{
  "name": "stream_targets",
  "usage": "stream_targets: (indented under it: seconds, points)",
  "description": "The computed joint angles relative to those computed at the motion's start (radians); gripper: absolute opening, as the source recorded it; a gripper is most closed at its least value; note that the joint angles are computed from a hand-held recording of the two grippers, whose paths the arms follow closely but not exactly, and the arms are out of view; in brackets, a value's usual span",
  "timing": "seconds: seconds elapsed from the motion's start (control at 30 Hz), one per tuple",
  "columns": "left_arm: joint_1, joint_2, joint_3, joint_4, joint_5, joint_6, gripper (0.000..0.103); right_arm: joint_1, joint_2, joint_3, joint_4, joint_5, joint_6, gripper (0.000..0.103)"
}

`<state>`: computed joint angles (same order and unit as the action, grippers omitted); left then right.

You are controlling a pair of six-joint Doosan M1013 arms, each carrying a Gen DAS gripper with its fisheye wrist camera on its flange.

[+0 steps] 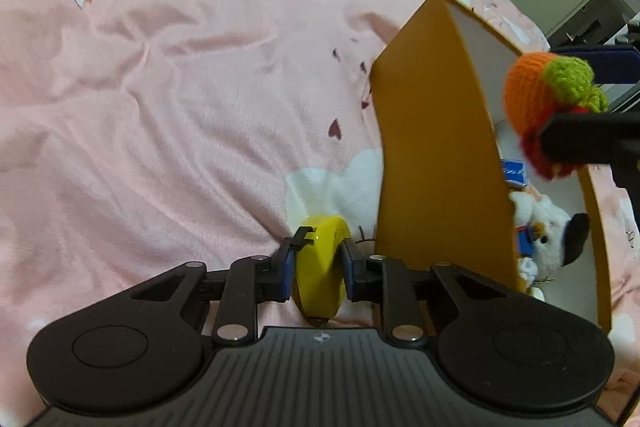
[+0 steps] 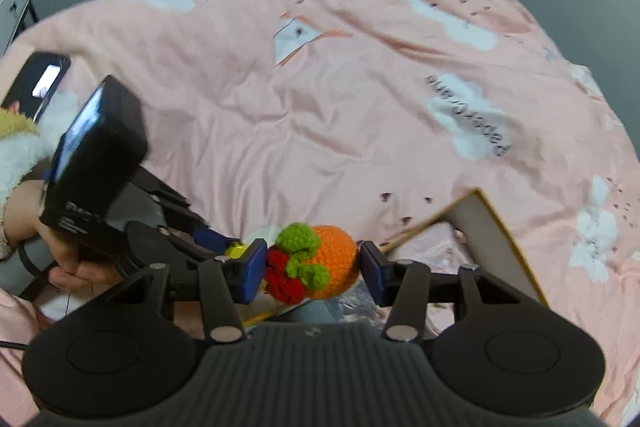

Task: Organize objects
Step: 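Grasp the yellow banana with the left while the right grasps the crocheted orange, then carry the banana into the orange box with the left while the right carries the crocheted orange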

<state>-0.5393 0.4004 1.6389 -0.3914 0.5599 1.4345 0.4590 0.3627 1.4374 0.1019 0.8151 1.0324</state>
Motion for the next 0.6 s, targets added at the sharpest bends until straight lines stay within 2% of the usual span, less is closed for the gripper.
stream_targets:
  seconds: [0.1, 0.3, 0.43, 0.6]
  points:
    - [0.003, -0.028, 0.012, -0.006, -0.026, -0.017, 0.026, -0.011, -0.023, 0.021, -0.065, -0.028, 0.055, 0.053]
    - [0.017, -0.053, -0.013, -0.043, -0.052, 0.002, 0.026, -0.046, -0.039, 0.05, -0.226, -0.034, 0.172, 0.053]
    - [0.023, -0.054, -0.05, -0.083, -0.049, 0.064, 0.026, -0.066, -0.021, 0.059, -0.309, -0.02, 0.193, 0.053]
    - [0.01, -0.035, -0.112, -0.084, -0.054, 0.15, 0.026, -0.07, 0.025, 0.073, -0.486, -0.047, 0.191, 0.053]
